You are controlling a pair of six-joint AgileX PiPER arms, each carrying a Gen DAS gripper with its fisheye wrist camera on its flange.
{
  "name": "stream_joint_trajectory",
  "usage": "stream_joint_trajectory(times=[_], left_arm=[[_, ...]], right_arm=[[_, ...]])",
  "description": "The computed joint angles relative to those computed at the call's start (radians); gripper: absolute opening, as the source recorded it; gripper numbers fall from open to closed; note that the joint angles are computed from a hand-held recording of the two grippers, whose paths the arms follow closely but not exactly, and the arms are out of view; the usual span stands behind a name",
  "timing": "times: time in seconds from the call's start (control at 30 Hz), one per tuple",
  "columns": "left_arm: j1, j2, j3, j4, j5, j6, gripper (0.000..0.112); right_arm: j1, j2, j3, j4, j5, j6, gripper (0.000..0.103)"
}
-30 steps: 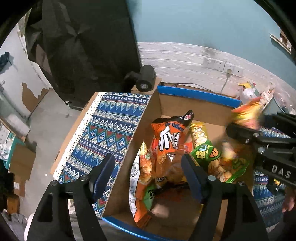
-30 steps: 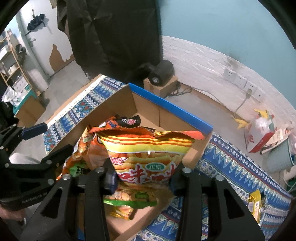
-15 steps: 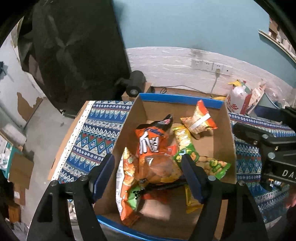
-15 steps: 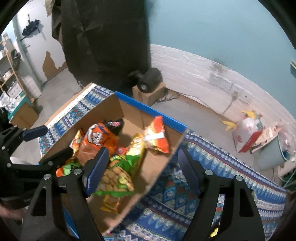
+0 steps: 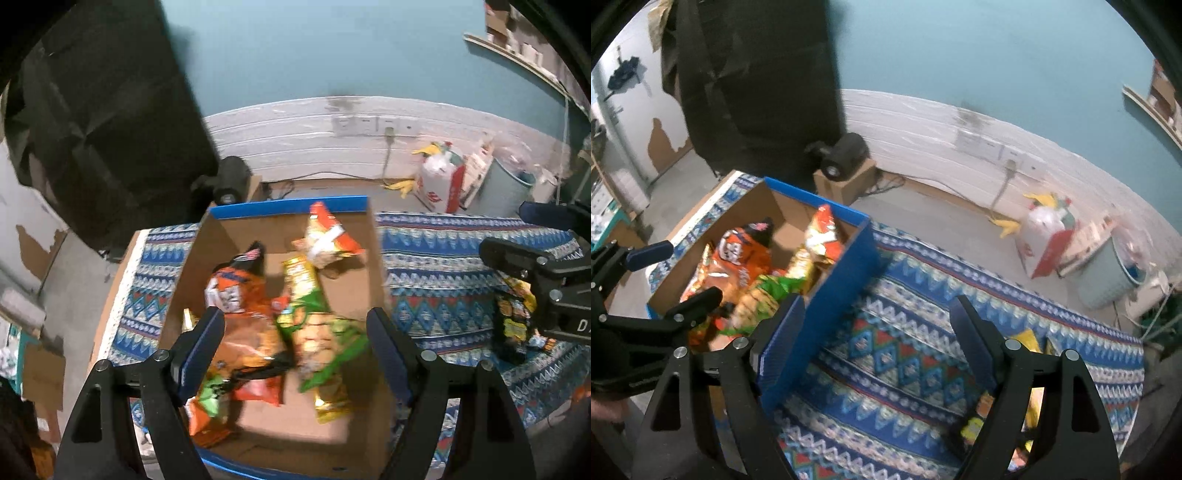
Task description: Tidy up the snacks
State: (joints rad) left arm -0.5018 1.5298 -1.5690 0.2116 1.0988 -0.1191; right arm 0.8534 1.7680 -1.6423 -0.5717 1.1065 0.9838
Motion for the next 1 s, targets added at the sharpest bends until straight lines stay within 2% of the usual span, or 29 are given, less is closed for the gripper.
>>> stream_joint_trajectory(times=[0.2,0.67,1.0], left_arm=[[-0.109,0.017,-0.014,0.050,0.019,-0.036,0.081],[-0.293,0.118,-0.117,0.035,0.089,-0.081,0.081],[-0.381,0.196,-0.129,0.017,0.098,-0.113,0.081]], right_arm=[[0.007,-0.111,0.163,-0.025,0.019,0.040,0.081],[0.006,-0.374,0.493,-0.046,0.053,0.190,0.081],[-0.108,-0.557,0.726,0.044,0.033,0.241,0.081]])
